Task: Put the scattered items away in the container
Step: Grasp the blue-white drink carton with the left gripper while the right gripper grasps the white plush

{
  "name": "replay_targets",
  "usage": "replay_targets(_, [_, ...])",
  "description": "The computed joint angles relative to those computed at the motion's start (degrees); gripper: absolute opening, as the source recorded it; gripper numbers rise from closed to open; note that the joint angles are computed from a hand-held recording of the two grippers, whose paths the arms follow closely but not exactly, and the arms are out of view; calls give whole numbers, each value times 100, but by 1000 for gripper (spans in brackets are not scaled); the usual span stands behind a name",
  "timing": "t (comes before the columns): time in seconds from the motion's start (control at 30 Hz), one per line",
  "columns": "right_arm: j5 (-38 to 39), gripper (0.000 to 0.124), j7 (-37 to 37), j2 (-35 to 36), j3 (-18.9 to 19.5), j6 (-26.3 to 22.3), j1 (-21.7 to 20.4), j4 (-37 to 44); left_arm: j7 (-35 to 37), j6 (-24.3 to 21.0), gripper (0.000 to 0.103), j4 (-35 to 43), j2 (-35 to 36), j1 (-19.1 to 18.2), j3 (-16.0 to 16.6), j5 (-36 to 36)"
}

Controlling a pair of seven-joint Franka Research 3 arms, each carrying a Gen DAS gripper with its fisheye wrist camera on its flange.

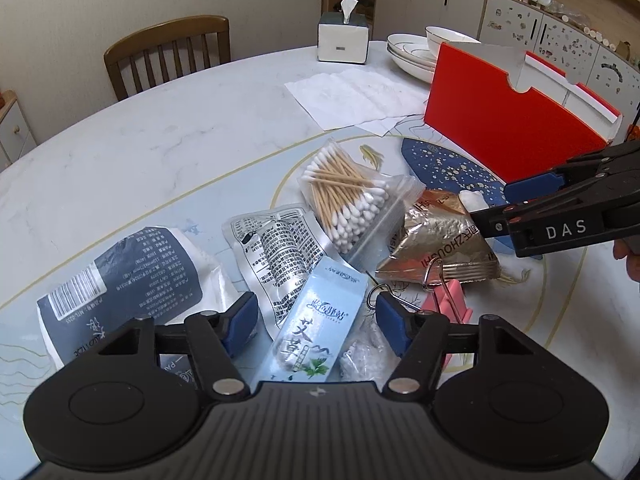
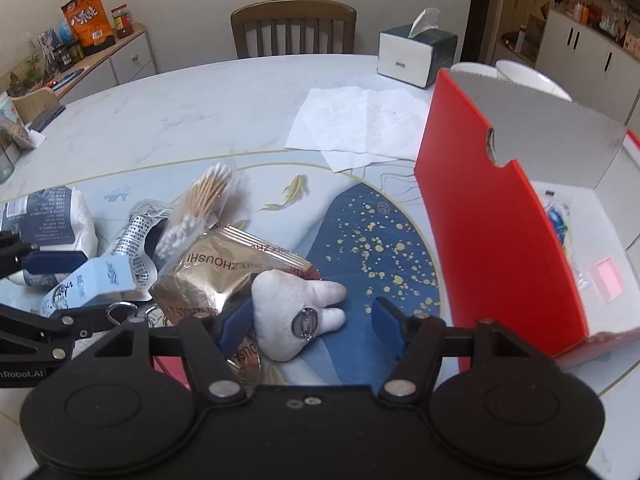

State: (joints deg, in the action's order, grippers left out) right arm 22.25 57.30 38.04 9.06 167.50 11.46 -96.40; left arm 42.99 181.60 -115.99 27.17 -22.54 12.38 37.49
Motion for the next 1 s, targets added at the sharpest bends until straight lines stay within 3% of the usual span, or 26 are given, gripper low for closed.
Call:
replay_targets(0.07, [39, 65, 58, 61, 0, -123, -19, 100, 120, -57, 57, 15, -1, 230, -257, -113])
replay_targets(0.2, [124, 63, 123, 145, 18, -361, -78, 237, 173, -103, 46, 5, -2, 342, -385, -224])
replay_targets(0.6, [406, 48, -146, 167, 180, -544, -228, 311, 164, -161, 33, -24, -34, 399, -454, -363])
replay_targets(1.0, [877, 44, -706, -138, 433, -282, -485, -56, -368, -206, 30, -133, -206, -51, 27, 78])
